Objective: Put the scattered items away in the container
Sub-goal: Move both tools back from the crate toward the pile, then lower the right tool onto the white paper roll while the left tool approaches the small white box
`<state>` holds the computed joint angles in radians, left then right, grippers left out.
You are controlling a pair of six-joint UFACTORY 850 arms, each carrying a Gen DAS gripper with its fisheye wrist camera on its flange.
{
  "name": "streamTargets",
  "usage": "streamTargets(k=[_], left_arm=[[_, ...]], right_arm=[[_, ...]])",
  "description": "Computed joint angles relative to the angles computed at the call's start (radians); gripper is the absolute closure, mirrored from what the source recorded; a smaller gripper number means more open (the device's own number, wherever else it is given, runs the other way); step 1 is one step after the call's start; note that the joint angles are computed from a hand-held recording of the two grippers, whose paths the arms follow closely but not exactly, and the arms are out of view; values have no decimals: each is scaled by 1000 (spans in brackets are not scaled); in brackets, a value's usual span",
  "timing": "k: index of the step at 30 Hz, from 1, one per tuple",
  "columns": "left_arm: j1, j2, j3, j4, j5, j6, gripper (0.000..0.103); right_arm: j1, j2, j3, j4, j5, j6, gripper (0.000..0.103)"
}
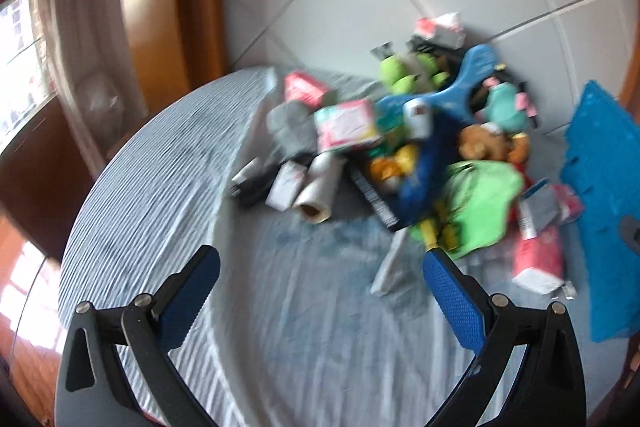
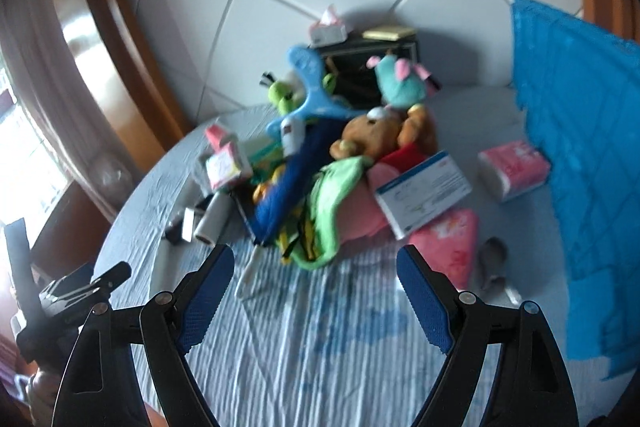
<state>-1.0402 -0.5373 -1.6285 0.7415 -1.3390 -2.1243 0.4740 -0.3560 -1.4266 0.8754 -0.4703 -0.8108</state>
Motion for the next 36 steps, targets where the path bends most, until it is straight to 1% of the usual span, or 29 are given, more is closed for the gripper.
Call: streamTargets(k=[1, 3, 5, 7, 11, 13, 15, 16, 17, 18, 19, 20, 23, 26, 27, 28, 29, 31, 32, 33, 35, 36], left_arm=[[0, 14, 27, -19, 10, -17, 0], [0, 38, 73, -32, 25, -34, 0], [3, 56, 108, -55, 18, -31, 0], [4, 92, 164, -53, 39, -60, 0], [30, 142, 249, -63, 76, -29, 0], [57, 174, 308, -58, 120, 8, 0], [95, 205, 370, -54, 183, 60, 1], [114, 218, 396, -46, 215, 85, 2], [136, 230, 422, -35, 251, 113, 5], [159, 239, 444, -21, 289, 143, 9], [179, 245, 461, -6, 323, 165, 12], [197, 249, 475, 9, 355, 181, 16], [261, 242, 498, 49, 484, 242, 18], [298, 215, 492, 69, 591, 279, 24], [312, 201, 487, 77, 627, 289, 28], [322, 190, 484, 79, 647, 298, 32], [332, 179, 480, 75, 660, 310, 39], [335, 154, 463, 124, 609, 291, 40], [341, 152, 463, 132, 609, 295, 42], [349, 157, 469, 145, 618, 291, 42], [375, 178, 494, 152, 681, 282, 42], [383, 184, 499, 151, 697, 280, 42]], right_arm=[[5, -16, -8, 7, -18, -3, 19], [18, -29, -5, 18, -20, -16, 19], [34, -40, -5, 3, -27, 6, 19], [53, -59, -17, -25, -47, 42, 19], [99, -89, -48, -72, -37, 107, 19], [130, -110, -68, -82, -17, 155, 19], [165, -140, -101, -152, 5, 253, 19], [185, -157, -120, -208, 18, 325, 24], [205, -180, -146, -270, 23, 408, 32], [227, -209, -180, -330, 22, 495, 35], [246, -238, -213, -379, 21, 565, 38], [263, -269, -250, -436, 18, 636, 41], [303, -368, -376, -577, -6, 826, 43], [321, -436, -472, -667, -44, 922, 43], [323, -455, -497, -682, -55, 934, 43], [326, -477, -528, -700, -71, 947, 43], [326, -495, -552, -710, -84, 952, 43], [325, -540, -609, -703, -114, 939, 43], [325, -556, -630, -697, -125, 930, 43], [326, -580, -663, -686, -141, 919, 43], [328, -618, -715, -655, -163, 896, 43], [331, -648, -760, -642, -181, 885, 43]])
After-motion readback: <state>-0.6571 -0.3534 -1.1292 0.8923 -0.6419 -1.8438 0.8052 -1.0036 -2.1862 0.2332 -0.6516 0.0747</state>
